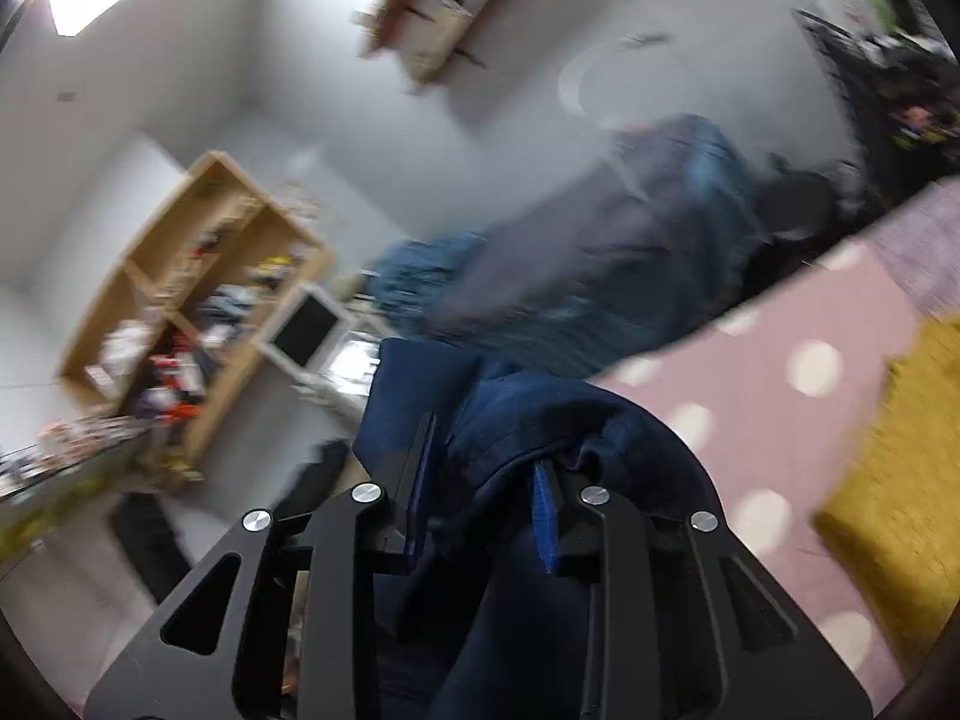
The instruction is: Fold large clothes
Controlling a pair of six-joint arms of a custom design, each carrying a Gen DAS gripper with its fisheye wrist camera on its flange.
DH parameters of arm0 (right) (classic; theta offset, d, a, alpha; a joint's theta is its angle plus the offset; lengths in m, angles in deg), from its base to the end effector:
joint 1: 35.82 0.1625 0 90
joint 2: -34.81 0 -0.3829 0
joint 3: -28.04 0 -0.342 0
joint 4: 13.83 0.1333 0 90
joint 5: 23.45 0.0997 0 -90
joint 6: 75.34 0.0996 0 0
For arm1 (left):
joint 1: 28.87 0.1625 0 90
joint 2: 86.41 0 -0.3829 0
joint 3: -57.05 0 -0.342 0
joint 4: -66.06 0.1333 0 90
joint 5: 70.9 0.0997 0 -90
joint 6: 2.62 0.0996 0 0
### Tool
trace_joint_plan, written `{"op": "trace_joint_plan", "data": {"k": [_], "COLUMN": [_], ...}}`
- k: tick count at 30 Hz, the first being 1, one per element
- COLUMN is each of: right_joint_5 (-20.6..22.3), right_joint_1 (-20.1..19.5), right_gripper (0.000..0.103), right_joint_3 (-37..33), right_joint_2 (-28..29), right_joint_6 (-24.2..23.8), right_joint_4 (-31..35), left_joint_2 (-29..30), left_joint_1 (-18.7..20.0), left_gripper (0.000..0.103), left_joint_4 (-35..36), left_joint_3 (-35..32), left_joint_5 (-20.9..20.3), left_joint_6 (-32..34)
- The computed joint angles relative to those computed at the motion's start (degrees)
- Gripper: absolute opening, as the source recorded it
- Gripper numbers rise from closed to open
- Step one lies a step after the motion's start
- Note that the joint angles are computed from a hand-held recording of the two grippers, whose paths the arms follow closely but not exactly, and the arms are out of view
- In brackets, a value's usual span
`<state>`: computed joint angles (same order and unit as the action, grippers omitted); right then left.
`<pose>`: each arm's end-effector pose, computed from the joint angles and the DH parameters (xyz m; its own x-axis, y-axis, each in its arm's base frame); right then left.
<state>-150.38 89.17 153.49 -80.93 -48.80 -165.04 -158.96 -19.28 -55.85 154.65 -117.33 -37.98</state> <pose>0.2294 -0.1997 0.4782 -0.9866 0.1624 -0.0151 0.0937 0.4889 -0.8673 -0.4912 -0.2878 0.3232 -0.7312 0.4757 -0.4889 0.6815 0.5404 -0.4934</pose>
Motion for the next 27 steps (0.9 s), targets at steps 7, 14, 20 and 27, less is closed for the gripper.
{"op": "trace_joint_plan", "data": {"k": [7, 14, 20, 27], "right_joint_5": [0.72, -24.89, -24.09, -20.7], "right_joint_1": [-16.29, 8.62, 13.41, 11.41], "right_gripper": [0.068, 0.09, 0.09, 0.09], "right_joint_3": [23.52, 25.05, 21.57, 25.86], "right_joint_2": [-15.44, -1.08, 2.0, -1.6], "right_joint_6": [1.47, 9.41, 17.73, 24.34], "right_joint_4": [-0.85, 13.84, 31.23, 27.69], "left_joint_2": [-6.39, -19.37, -23.16, -23.89], "left_joint_1": [4.29, 5.93, 1.08, -10.37], "left_gripper": [0.097, 0.097, 0.096, 0.097], "left_joint_4": [9.06, 11.39, 10.48, 21.27], "left_joint_3": [15.68, 26.19, 28.21, 29.42], "left_joint_5": [-0.59, -5.78, -2.3, -1.26], "left_joint_6": [-8.53, -19.16, -17.88, -14.76]}}
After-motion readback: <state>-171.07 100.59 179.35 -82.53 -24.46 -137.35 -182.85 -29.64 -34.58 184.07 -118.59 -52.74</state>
